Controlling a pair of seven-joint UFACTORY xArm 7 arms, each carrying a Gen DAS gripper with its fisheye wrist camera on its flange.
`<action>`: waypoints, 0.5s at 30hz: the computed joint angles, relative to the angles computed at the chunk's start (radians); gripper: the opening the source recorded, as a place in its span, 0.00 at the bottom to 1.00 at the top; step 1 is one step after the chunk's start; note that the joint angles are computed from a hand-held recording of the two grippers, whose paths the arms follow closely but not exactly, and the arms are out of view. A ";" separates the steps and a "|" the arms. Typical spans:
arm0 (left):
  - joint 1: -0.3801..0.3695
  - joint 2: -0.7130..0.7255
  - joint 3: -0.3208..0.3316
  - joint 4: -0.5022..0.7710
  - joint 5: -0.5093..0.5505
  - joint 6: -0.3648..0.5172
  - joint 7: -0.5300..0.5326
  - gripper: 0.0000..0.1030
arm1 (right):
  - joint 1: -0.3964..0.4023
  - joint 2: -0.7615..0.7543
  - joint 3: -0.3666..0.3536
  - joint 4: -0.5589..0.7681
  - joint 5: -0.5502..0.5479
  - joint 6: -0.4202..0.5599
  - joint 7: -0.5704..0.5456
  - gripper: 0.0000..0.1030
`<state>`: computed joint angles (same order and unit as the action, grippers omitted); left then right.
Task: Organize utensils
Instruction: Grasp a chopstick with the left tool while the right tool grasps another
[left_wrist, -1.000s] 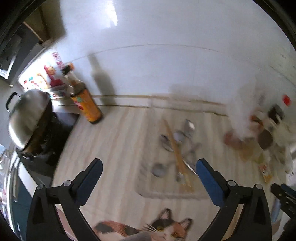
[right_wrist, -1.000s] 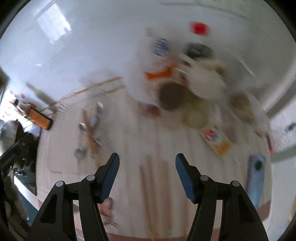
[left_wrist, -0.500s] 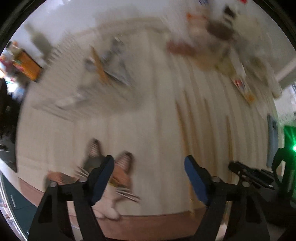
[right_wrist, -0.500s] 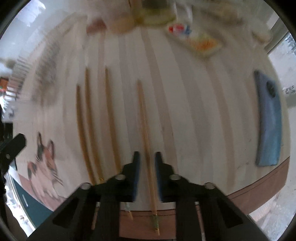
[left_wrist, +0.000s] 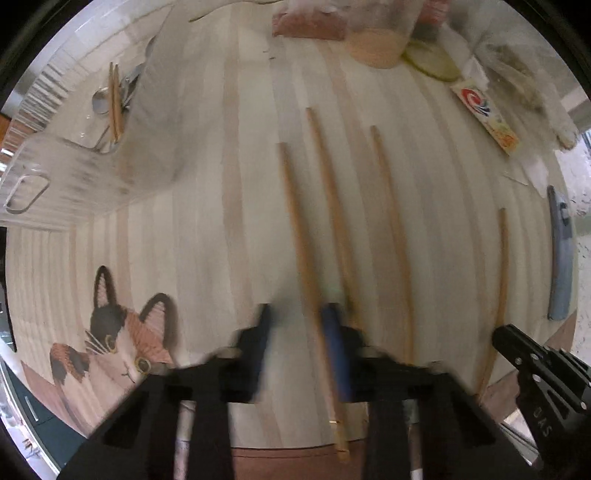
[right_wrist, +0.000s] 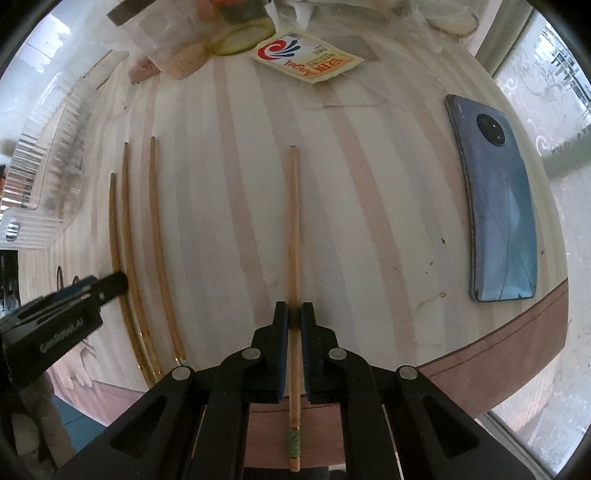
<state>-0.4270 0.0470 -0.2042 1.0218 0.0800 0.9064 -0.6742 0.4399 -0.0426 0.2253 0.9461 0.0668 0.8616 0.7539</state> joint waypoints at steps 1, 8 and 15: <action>-0.007 0.003 -0.004 0.004 0.022 0.014 -0.017 0.06 | 0.001 0.000 0.001 0.002 -0.003 0.003 -0.001 0.07; -0.001 -0.109 -0.005 -0.127 0.000 0.038 -0.071 0.05 | 0.014 0.011 0.010 0.012 -0.021 0.028 -0.039 0.07; 0.022 -0.233 -0.012 -0.270 -0.050 0.024 -0.099 0.05 | 0.057 0.083 0.034 0.099 -0.018 0.069 -0.081 0.07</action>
<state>-0.4054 -0.1860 -0.2159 0.7515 0.0299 0.9304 -0.7733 0.4973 0.0400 0.2588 1.0446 0.0493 0.9306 0.6733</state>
